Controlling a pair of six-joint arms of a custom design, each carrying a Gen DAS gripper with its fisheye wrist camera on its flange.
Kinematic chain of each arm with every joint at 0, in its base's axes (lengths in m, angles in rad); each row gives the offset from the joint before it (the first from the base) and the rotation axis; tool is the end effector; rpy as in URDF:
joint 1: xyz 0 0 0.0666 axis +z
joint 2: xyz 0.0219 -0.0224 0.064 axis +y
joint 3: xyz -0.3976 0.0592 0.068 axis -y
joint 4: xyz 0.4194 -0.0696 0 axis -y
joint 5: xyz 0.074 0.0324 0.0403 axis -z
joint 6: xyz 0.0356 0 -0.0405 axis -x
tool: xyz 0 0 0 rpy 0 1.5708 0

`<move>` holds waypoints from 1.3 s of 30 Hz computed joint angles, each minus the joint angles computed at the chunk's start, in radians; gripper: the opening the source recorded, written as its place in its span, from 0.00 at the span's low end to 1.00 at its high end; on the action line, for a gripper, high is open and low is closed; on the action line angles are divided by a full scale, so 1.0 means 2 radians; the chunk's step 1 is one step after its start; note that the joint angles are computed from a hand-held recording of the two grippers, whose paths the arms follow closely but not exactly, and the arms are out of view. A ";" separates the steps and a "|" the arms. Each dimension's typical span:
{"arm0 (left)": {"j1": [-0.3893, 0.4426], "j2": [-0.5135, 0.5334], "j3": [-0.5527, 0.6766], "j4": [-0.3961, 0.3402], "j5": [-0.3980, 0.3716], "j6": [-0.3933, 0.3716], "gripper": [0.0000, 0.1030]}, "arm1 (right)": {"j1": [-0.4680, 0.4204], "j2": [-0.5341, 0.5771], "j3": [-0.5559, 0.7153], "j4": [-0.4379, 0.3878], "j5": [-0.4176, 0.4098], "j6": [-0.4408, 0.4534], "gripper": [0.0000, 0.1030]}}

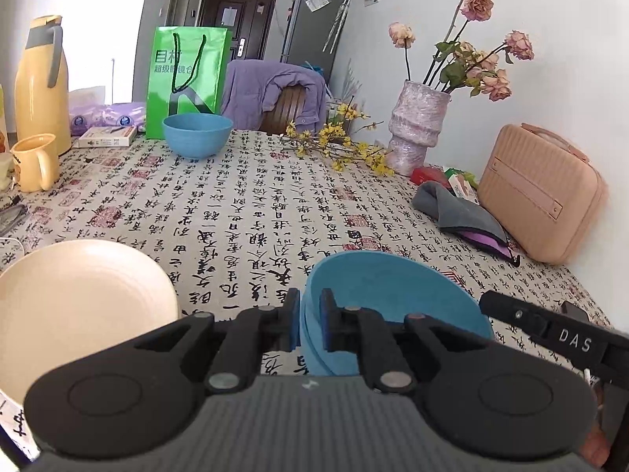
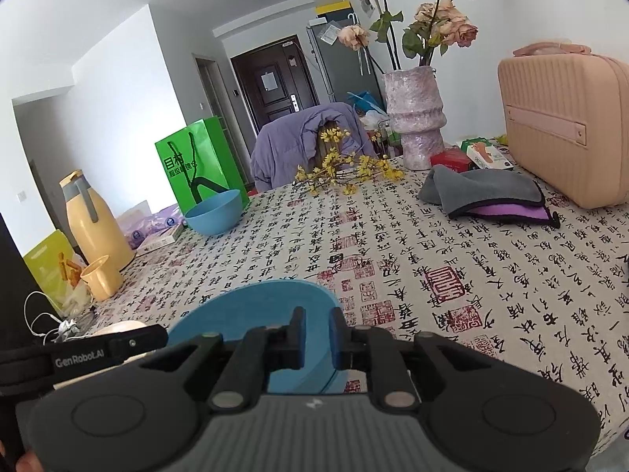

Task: Organize plates and bowls
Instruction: 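Lower the held bowl into the other blue bowl and open both grippers, then move both grippers to the blue bowl by the green bag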

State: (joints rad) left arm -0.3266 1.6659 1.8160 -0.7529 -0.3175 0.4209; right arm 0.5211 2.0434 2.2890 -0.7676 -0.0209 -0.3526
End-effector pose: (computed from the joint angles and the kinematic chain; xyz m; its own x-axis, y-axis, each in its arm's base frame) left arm 0.6008 -0.1922 0.5214 -0.5151 -0.2353 -0.8242 -0.1635 0.9709 -0.1750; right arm 0.6634 0.3812 0.5008 -0.5831 0.0634 -0.8099 -0.3325 0.8910 0.3091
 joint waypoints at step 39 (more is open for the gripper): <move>0.033 -0.244 -0.271 0.154 -0.134 -0.104 1.00 | 0.103 -0.116 -0.193 0.209 0.044 0.119 0.87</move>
State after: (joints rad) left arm -0.2602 1.1789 1.2748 -0.4447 -0.5859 0.2129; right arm 0.7268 1.8111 1.9027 -0.3492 0.0675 -0.1136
